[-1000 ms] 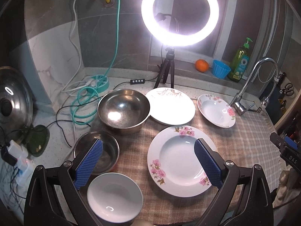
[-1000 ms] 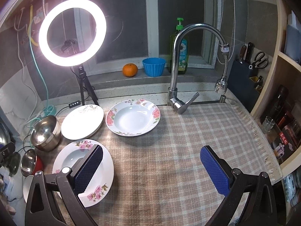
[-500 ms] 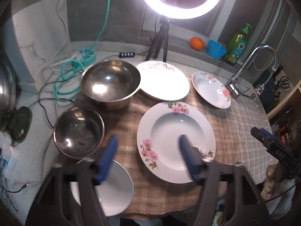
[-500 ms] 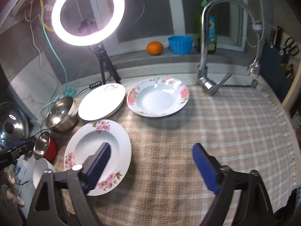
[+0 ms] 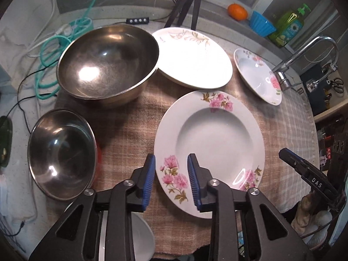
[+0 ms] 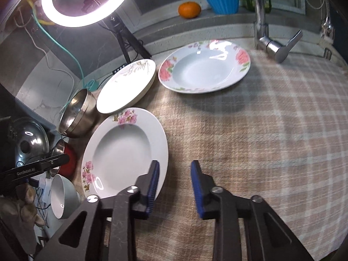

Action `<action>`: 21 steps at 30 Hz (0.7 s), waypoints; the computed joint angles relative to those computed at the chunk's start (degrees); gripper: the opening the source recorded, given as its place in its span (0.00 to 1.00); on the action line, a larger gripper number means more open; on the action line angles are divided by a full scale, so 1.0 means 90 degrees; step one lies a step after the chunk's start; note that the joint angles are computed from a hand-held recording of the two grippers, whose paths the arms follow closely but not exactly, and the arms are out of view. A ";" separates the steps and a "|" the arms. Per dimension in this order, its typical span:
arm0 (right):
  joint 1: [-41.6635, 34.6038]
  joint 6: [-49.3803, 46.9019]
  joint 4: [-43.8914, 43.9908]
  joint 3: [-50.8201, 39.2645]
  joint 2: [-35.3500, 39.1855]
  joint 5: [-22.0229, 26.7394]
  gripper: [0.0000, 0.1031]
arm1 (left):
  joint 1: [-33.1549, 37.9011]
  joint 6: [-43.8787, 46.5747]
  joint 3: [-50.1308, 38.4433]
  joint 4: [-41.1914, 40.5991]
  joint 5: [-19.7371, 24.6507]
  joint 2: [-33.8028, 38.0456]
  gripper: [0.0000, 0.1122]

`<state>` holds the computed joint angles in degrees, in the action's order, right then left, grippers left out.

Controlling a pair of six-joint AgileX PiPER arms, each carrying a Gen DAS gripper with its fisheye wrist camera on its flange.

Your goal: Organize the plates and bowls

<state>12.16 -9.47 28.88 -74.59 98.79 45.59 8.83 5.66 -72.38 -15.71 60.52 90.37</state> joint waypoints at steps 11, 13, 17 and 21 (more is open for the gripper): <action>-0.0292 -0.0283 0.0639 -0.0545 0.0767 0.0510 0.20 | 0.0279 -0.0088 -0.0526 -0.0110 0.0316 0.0694 0.24; -0.0337 -0.0333 0.0812 -0.0644 0.0910 0.0613 0.20 | 0.0297 -0.0079 -0.0609 -0.0086 0.0348 0.0792 0.24; -0.0348 -0.0395 0.0982 -0.0792 0.1112 0.0755 0.20 | 0.0282 -0.0081 -0.0764 -0.0130 0.0419 0.0981 0.24; -0.0351 -0.0407 0.1076 -0.0877 0.1244 0.0842 0.20 | 0.0221 -0.0129 -0.0855 -0.0065 0.0450 0.1072 0.24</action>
<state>9.00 -13.13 38.57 -82.48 109.99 53.17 10.82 4.50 -80.07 -16.30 64.57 100.02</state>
